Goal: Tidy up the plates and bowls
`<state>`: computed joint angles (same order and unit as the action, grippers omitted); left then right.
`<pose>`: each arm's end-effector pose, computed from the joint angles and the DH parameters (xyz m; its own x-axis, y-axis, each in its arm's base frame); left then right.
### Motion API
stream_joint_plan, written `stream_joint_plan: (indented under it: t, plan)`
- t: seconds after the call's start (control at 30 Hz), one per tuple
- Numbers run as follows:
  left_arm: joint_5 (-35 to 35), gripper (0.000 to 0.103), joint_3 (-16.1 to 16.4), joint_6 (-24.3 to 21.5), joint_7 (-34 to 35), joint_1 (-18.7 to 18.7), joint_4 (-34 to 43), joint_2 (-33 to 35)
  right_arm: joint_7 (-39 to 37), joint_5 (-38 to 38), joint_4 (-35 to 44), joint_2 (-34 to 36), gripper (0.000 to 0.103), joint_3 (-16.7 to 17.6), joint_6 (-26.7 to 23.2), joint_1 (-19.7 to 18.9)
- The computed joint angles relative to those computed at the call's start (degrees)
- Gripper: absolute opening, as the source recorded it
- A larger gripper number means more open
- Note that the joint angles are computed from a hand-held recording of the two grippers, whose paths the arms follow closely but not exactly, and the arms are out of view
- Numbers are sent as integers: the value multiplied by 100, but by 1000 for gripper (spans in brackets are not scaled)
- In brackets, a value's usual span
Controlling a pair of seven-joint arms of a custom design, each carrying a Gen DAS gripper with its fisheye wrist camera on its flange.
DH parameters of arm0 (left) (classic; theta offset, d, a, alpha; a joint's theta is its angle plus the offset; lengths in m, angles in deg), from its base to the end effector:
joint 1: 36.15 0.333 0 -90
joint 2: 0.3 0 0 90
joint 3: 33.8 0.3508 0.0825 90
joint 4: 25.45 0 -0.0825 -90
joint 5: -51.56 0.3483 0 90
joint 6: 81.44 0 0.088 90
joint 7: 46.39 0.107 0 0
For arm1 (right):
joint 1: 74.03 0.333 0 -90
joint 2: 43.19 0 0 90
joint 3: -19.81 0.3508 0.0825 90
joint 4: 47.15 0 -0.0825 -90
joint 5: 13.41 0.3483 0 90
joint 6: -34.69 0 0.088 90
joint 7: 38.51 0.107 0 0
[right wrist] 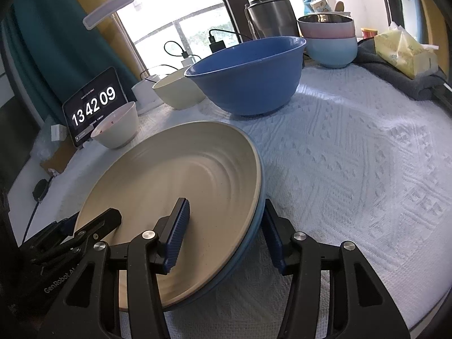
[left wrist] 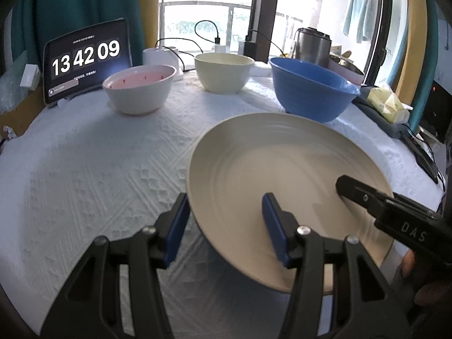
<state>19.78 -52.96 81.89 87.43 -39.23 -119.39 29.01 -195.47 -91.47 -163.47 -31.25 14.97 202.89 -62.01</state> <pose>0.6832 -0.1962 0.4554 -0.5766 -0.8104 0.1041 -0.6007 0.3341 -0.7263 0.5695 0.1381 0.4420 -0.3938 -0.8629 -0.3168 -0.5116 0.4921 -0.7043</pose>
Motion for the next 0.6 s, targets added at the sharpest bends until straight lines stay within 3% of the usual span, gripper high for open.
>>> stream_joint_plan:
  t: [0.6]
  plan:
    - [-453,54,-121,-112,218,333,120,15,-806,599,383,204,54,13,-240,224]
